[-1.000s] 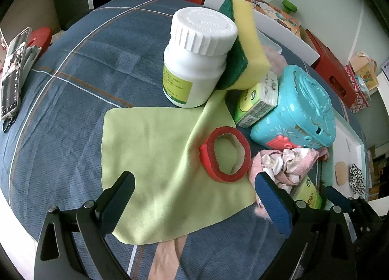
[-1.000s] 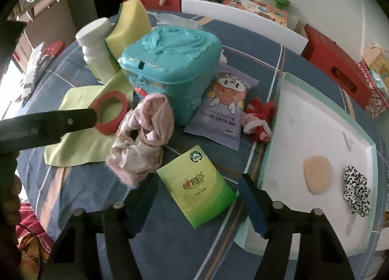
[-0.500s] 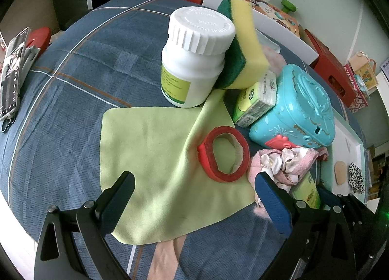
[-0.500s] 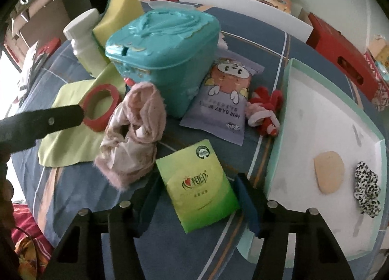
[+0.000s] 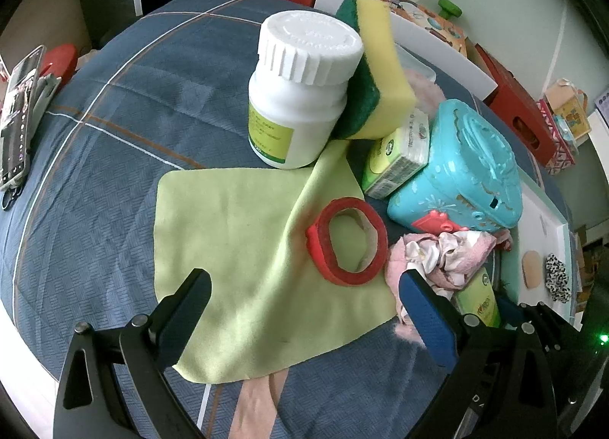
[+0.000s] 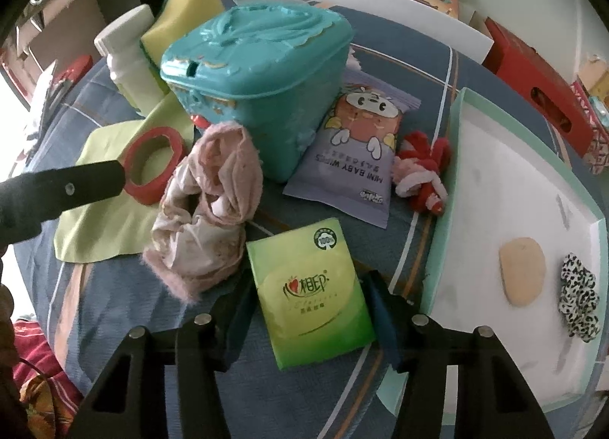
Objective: Organize soft objects
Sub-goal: 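Grasp the green tissue pack with the right tool while the left tool grasps the pink scrunchie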
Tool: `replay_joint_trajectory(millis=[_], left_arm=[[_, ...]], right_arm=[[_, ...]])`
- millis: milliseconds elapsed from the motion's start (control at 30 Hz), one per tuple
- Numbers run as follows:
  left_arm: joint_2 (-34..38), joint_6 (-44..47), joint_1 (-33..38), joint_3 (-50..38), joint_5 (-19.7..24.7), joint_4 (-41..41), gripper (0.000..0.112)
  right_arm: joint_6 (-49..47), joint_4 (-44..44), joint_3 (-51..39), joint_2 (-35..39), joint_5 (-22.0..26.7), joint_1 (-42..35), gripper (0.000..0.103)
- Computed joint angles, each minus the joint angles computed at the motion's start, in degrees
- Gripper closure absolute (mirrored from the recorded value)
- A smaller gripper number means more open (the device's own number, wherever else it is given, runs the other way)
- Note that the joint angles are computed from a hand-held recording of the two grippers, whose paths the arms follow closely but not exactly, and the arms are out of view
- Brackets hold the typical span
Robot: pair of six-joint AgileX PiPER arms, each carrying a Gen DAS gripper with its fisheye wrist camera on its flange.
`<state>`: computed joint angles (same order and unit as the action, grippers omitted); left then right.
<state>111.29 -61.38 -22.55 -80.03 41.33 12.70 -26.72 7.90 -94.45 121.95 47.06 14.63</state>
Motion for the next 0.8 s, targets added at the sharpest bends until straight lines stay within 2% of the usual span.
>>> replay_joint_trajectory(millis=[433, 667, 800], left_arm=[[-0.84, 2.87, 0.47, 0.12, -1.5, -3.36, 0.013], [1.06, 2.86, -0.94, -3.2, -0.05, -2.99, 0.013], [2.66, 2.64, -2.14, -6.02, 1.95, -1.89, 0.013]], right_arm=[[-4.88, 8.55, -1.75, -1.1, 2.61, -3.77, 0.048], [-7.36, 12.91, -0.69, -4.22, 2.09, -6.55, 0.048], [-6.06, 11.53, -0.57, -5.6, 0.63, -8.16, 0.048]])
